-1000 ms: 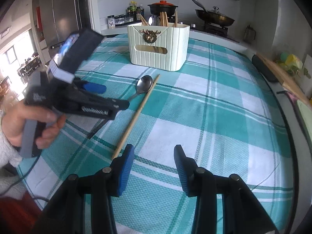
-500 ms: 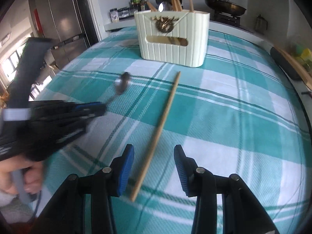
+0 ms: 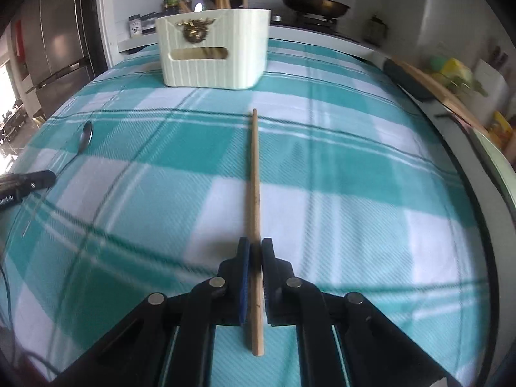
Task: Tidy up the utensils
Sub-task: 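Close the left tool on the small steel spoon while the right tool grasps the chopstick, then open both tools, releasing the small spoon and chopstick onto the cloth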
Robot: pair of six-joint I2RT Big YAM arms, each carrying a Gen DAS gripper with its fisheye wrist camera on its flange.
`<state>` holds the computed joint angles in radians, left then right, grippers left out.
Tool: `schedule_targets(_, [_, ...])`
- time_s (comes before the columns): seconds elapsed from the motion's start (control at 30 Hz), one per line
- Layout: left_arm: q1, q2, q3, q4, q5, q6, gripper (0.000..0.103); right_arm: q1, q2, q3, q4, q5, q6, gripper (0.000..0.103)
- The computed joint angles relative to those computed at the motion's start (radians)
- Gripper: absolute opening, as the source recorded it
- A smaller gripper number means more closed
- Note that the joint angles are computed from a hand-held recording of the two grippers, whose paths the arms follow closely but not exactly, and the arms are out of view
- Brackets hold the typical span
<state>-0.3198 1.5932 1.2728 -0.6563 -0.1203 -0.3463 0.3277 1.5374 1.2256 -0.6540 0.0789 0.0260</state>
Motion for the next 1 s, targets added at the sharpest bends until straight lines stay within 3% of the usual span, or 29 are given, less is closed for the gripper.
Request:
schedule_targets(0.03, [0.003, -0.008, -0.010, 0.004, 0.006, 0.001, 0.047, -0.010, -0.014, -0.014, 0.006, -0.019, 0.000, 0.014])
schedule_targets(0.07, [0.006, -0.016, -0.022, 0.012, 0.013, -0.002, 0.058, -0.016, -0.026, -0.025, 0.012, -0.030, 0.000, 0.021])
schedule_targets(0.1, [0.009, -0.023, -0.031, 0.022, 0.019, -0.006, 0.071, -0.022, -0.038, -0.037, 0.023, -0.035, -0.001, 0.041])
schedule_targets(0.13, [0.013, -0.028, -0.043, 0.037, 0.028, -0.009, 0.073, -0.026, -0.049, -0.050, 0.038, -0.040, -0.007, 0.057])
schedule_targets(0.17, [0.015, -0.025, -0.043, 0.036, 0.034, -0.009, 0.073, -0.028, -0.051, -0.054, 0.042, -0.045, -0.014, 0.059])
schedule_targets(0.3, [0.007, -0.006, -0.030, 0.020, -0.001, 0.007, 0.085, -0.038, -0.025, -0.041, 0.018, -0.058, -0.027, 0.059])
schedule_targets(0.43, [-0.017, 0.021, -0.010, -0.008, -0.078, 0.035, 0.095, -0.033, -0.020, -0.047, 0.044, -0.046, -0.031, 0.063])
schedule_targets(0.53, [-0.016, 0.024, -0.011, -0.006, -0.080, 0.020, 0.099, -0.037, -0.018, -0.051, 0.060, -0.056, -0.028, 0.066])
schedule_targets(0.67, [-0.015, 0.028, -0.010, -0.004, -0.087, 0.017, 0.102, -0.033, -0.026, -0.072, 0.097, -0.046, -0.023, 0.067])
schedule_targets(1.0, [-0.017, 0.026, -0.015, 0.004, -0.088, 0.016, 0.102, -0.030, -0.026, -0.074, 0.105, -0.038, -0.018, 0.067])
